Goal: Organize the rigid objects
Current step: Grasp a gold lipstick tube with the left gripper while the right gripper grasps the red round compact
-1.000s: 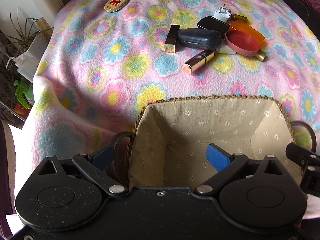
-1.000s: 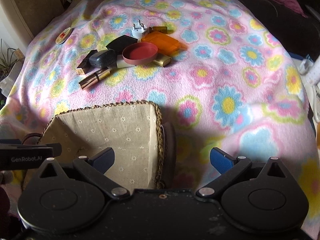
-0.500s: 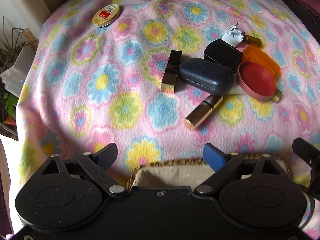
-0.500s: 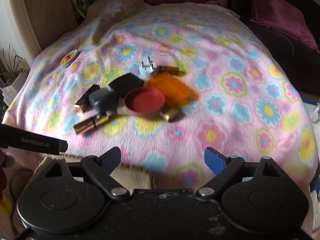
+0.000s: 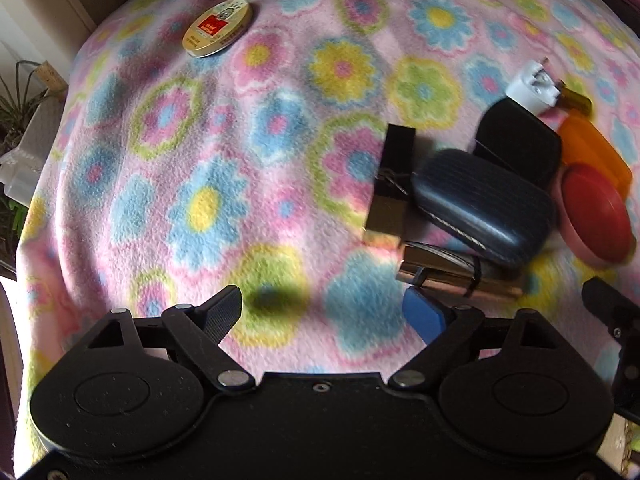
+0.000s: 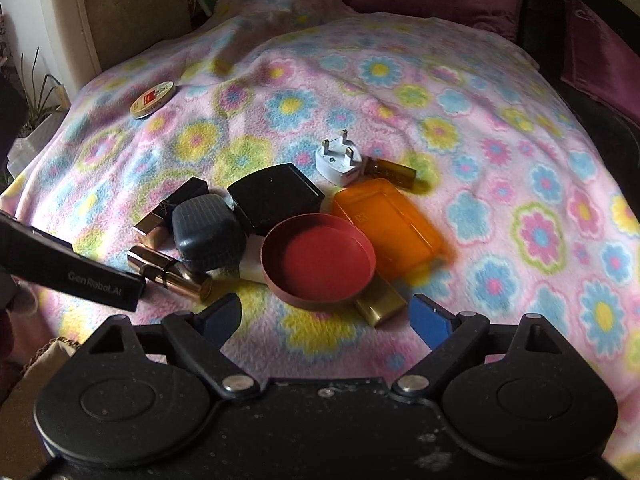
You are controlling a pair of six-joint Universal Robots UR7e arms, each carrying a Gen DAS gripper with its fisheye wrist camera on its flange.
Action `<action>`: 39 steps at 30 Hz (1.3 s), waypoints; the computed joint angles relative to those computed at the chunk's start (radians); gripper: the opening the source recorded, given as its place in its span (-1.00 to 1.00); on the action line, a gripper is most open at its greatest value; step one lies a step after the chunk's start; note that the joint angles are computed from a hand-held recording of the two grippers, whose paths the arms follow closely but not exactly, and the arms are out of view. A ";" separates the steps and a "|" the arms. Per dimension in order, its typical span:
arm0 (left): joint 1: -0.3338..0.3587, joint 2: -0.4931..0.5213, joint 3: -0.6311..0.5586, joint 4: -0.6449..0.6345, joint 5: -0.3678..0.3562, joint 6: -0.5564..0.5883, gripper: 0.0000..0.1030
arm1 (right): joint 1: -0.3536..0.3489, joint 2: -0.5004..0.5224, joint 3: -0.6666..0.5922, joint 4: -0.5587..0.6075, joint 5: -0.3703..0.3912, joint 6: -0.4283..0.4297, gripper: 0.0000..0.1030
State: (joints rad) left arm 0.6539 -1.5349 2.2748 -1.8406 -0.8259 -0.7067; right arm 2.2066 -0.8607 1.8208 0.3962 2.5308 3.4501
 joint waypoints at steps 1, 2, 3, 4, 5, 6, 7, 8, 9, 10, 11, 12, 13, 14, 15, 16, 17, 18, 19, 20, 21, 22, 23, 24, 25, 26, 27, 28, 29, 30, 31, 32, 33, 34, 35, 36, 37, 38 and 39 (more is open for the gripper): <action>0.007 0.004 0.000 -0.016 0.007 0.012 0.67 | -0.010 0.001 -0.002 -0.013 -0.005 -0.020 0.76; 0.009 0.001 0.003 -0.028 0.008 0.027 0.67 | -0.021 0.002 -0.005 -0.027 -0.012 -0.042 0.76; 0.010 -0.004 0.008 -0.038 0.006 0.043 0.65 | -0.030 0.004 -0.009 -0.036 -0.019 -0.059 0.76; 0.009 -0.009 0.013 -0.046 0.004 0.061 0.65 | -0.039 0.004 -0.011 -0.048 -0.024 -0.076 0.76; 0.005 -0.016 0.018 -0.050 0.004 0.077 0.65 | -0.045 0.003 -0.011 -0.065 -0.028 -0.094 0.76; 0.000 -0.023 0.024 -0.053 0.004 0.092 0.65 | -0.051 0.002 -0.010 -0.081 -0.032 -0.110 0.76; -0.007 -0.033 0.030 -0.053 0.004 0.107 0.65 | -0.058 0.000 -0.009 -0.094 -0.037 -0.124 0.75; -0.013 -0.041 0.035 -0.056 0.002 0.120 0.65 | -0.065 -0.003 -0.007 -0.106 -0.044 -0.137 0.68; -0.018 -0.050 0.042 -0.066 -0.002 0.138 0.65 | -0.073 -0.005 -0.005 -0.113 -0.054 -0.146 0.54; -0.022 -0.059 0.047 -0.081 -0.013 0.162 0.65 | -0.080 -0.006 -0.005 -0.110 -0.065 -0.148 0.45; -0.023 -0.064 0.051 -0.096 -0.026 0.184 0.65 | -0.083 -0.010 -0.001 -0.118 -0.073 -0.152 0.45; -0.022 -0.069 0.053 -0.113 -0.041 0.203 0.66 | -0.086 -0.016 0.004 -0.129 -0.077 -0.158 0.45; -0.021 -0.074 0.056 -0.135 -0.062 0.226 0.66 | -0.087 -0.019 0.008 -0.131 -0.080 -0.157 0.45; -0.020 -0.076 0.059 -0.157 -0.079 0.247 0.66 | -0.086 -0.021 0.010 -0.135 -0.078 -0.155 0.45; -0.019 -0.075 0.061 -0.179 -0.093 0.267 0.68 | -0.084 -0.024 0.013 -0.140 -0.070 -0.151 0.45; -0.021 -0.074 0.066 -0.198 -0.103 0.285 0.70 | -0.081 -0.028 0.017 -0.146 -0.063 -0.147 0.45; -0.023 -0.072 0.070 -0.215 -0.109 0.304 0.73 | -0.081 -0.034 0.022 -0.151 -0.059 -0.144 0.45; -0.025 -0.069 0.075 -0.233 -0.114 0.324 0.73 | -0.083 -0.040 0.027 -0.155 -0.058 -0.138 0.45; -0.025 -0.064 0.078 -0.249 -0.119 0.344 0.73 | -0.085 -0.048 0.032 -0.156 -0.059 -0.128 0.45; -0.025 -0.060 0.080 -0.261 -0.128 0.367 0.73 | -0.087 -0.054 0.035 -0.156 -0.059 -0.117 0.45; -0.021 -0.055 0.079 -0.273 -0.140 0.395 0.74 | -0.088 -0.059 0.039 -0.154 -0.061 -0.108 0.45; -0.019 -0.051 0.080 -0.283 -0.153 0.425 0.74 | -0.090 -0.064 0.042 -0.153 -0.061 -0.102 0.46; -0.018 -0.047 0.080 -0.290 -0.163 0.451 0.74 | -0.090 -0.067 0.045 -0.152 -0.061 -0.096 0.46; -0.019 -0.042 0.081 -0.292 -0.167 0.470 0.74 | -0.091 -0.070 0.048 -0.152 -0.061 -0.093 0.46; -0.023 -0.035 0.083 -0.291 -0.163 0.484 0.74 | -0.092 -0.072 0.049 -0.151 -0.062 -0.091 0.46; -0.028 -0.030 0.086 -0.290 -0.158 0.490 0.74 | -0.092 -0.075 0.051 -0.151 -0.063 -0.089 0.46; -0.032 -0.025 0.088 -0.292 -0.155 0.493 0.74 | -0.092 -0.077 0.052 -0.152 -0.065 -0.089 0.46; -0.035 -0.019 0.090 -0.295 -0.150 0.494 0.74 | -0.091 -0.078 0.053 -0.152 -0.066 -0.089 0.46; -0.037 -0.013 0.091 -0.300 -0.146 0.495 0.74 | -0.091 -0.079 0.053 -0.152 -0.067 -0.090 0.46; -0.036 -0.007 0.091 -0.309 -0.144 0.498 0.74 | -0.090 -0.081 0.054 -0.152 -0.069 -0.089 0.46; -0.032 0.003 0.088 -0.314 -0.143 0.499 0.74 | -0.090 -0.083 0.055 -0.152 -0.071 -0.088 0.46; -0.029 0.012 0.086 -0.317 -0.141 0.498 0.74 | -0.089 -0.084 0.055 -0.151 -0.074 -0.087 0.46; -0.025 0.018 0.085 -0.326 -0.142 0.500 0.69 | -0.088 -0.084 0.055 -0.150 -0.073 -0.085 0.46; -0.021 0.020 0.085 -0.336 -0.147 0.501 0.62 | -0.087 -0.084 0.055 -0.147 -0.073 -0.081 0.46; -0.014 0.020 0.084 -0.344 -0.160 0.502 0.40 | -0.085 -0.084 0.054 -0.142 -0.072 -0.074 0.46; -0.004 0.019 0.078 -0.345 -0.182 0.497 0.30 | -0.083 -0.085 0.055 -0.138 -0.072 -0.067 0.46; -0.001 0.019 0.075 -0.345 -0.186 0.483 0.29 | -0.080 -0.088 0.056 -0.133 -0.072 -0.055 0.46; -0.002 0.016 0.076 -0.343 -0.186 0.468 0.29 | -0.078 -0.092 0.058 -0.129 -0.072 -0.044 0.46; -0.005 0.011 0.078 -0.340 -0.186 0.457 0.29 | -0.074 -0.097 0.062 -0.126 -0.073 -0.030 0.46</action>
State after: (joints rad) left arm 0.6492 -1.5237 2.3527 -2.1808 -1.0117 -0.2502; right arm 2.1323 -0.9573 1.8824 0.2703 2.4581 3.4197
